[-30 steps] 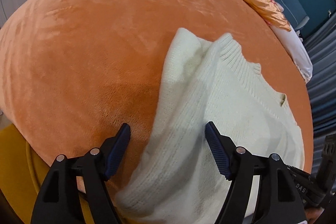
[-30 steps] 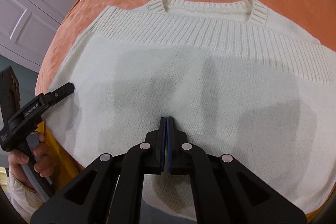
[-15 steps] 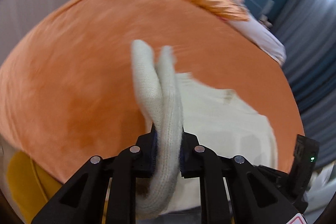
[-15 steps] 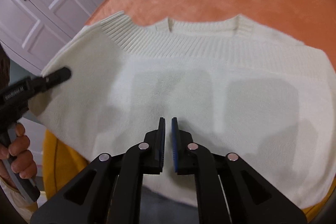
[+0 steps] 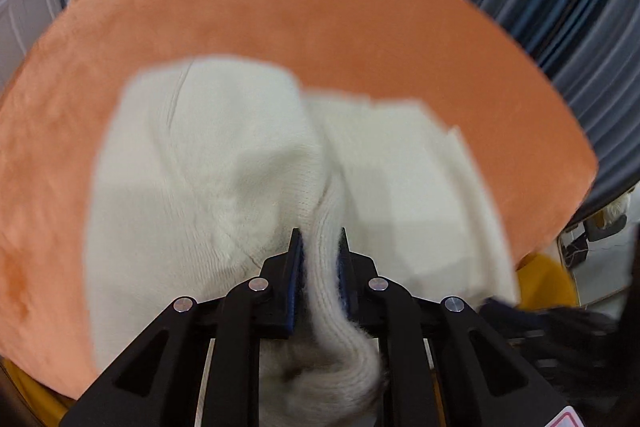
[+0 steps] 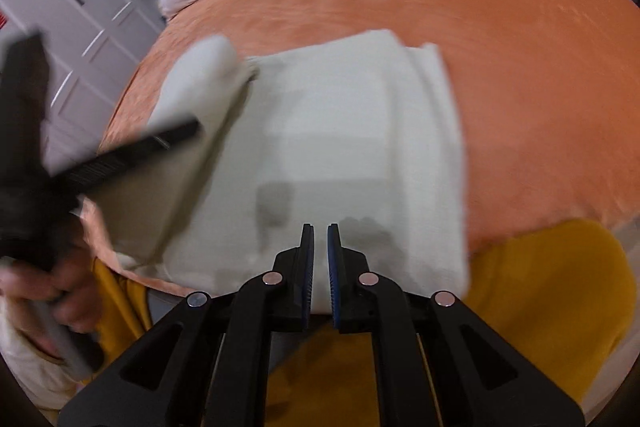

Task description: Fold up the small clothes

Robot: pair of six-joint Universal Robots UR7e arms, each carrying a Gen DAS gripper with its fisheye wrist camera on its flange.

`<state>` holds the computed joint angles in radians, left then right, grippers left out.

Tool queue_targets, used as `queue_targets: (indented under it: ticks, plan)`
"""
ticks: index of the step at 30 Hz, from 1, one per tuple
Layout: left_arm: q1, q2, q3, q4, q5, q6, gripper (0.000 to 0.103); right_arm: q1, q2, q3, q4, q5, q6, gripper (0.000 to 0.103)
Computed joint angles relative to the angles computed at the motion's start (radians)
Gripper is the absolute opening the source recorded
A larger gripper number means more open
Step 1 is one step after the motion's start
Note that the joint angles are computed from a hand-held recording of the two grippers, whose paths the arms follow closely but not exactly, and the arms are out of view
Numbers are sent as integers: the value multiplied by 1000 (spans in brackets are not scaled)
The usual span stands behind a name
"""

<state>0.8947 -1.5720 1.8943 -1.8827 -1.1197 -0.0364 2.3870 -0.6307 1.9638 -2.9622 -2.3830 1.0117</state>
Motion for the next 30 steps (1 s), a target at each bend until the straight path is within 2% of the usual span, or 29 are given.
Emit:
queue_targets:
  ticks: [2, 3, 4, 5, 6, 7, 8, 9, 13, 15, 16, 18, 20, 21, 22, 23, 25, 27, 28, 30]
  plan:
    - [0, -16, 23, -29, 3, 24, 12, 2, 10, -1, -55, 11, -15, 7]
    - [-14, -32, 23, -13, 4, 15, 13, -5, 4, 8, -94, 25, -45, 11]
    - [-13, -41, 6, 4, -8, 3, 16, -12, 7, 3, -129, 44, -74, 27]
    - [-9, -50, -8, 11, -27, -5, 17, -26, 2, 9, -191, 71, -119, 38]
    - [-6, -79, -20, 16, -59, -10, 24, -31, 9, -3, -222, 86, -144, 55]
    - [2, -99, -34, 17, -88, -10, 34, -40, 17, -28, -243, 111, -182, 62]
    - [9, -129, -48, 25, -102, -20, 44, -49, 18, -38, -258, 134, -208, 65]
    - [3, -152, -49, 28, -92, -38, 58, -60, 27, -57, -281, 164, -231, 71]
    - [24, -229, -76, 73, -86, -54, 58, -138, 68, -128, -350, 369, -254, 76]
    - [34, -260, -82, 113, -31, -69, 58, -159, 84, -169, -285, 392, -236, 77]
    - [43, -267, -87, 132, -3, -85, 58, -170, 93, -201, -202, 387, -207, 77]
    - [68, -277, -93, 148, 26, -123, 58, -182, 112, -241, -119, 415, -167, 76]
    - [96, -277, -106, 153, 26, -154, 58, -206, 138, -270, -119, 499, -177, 56]
    - [107, -276, -110, 150, 27, -171, 58, -206, 148, -289, -102, 513, -183, 34]
    - [112, -273, -114, 143, 24, -177, 58, -195, 154, -316, -64, 484, -205, 16]
    - [113, -271, -119, 141, 22, -177, 58, -182, 156, -333, -62, 460, -250, 16]
    - [99, -273, -120, 124, 10, -162, 58, -145, 127, -316, -170, 431, -347, 14]
    - [77, -278, -117, 98, 12, -129, 58, -115, 79, -272, -260, 408, -403, 14]
    - [69, -274, -111, 83, 12, -115, 58, -100, 51, -246, -291, 381, -421, 14]
    - [54, -268, -106, 69, 7, -93, 58, -67, -20, -165, -338, 275, -437, 14]
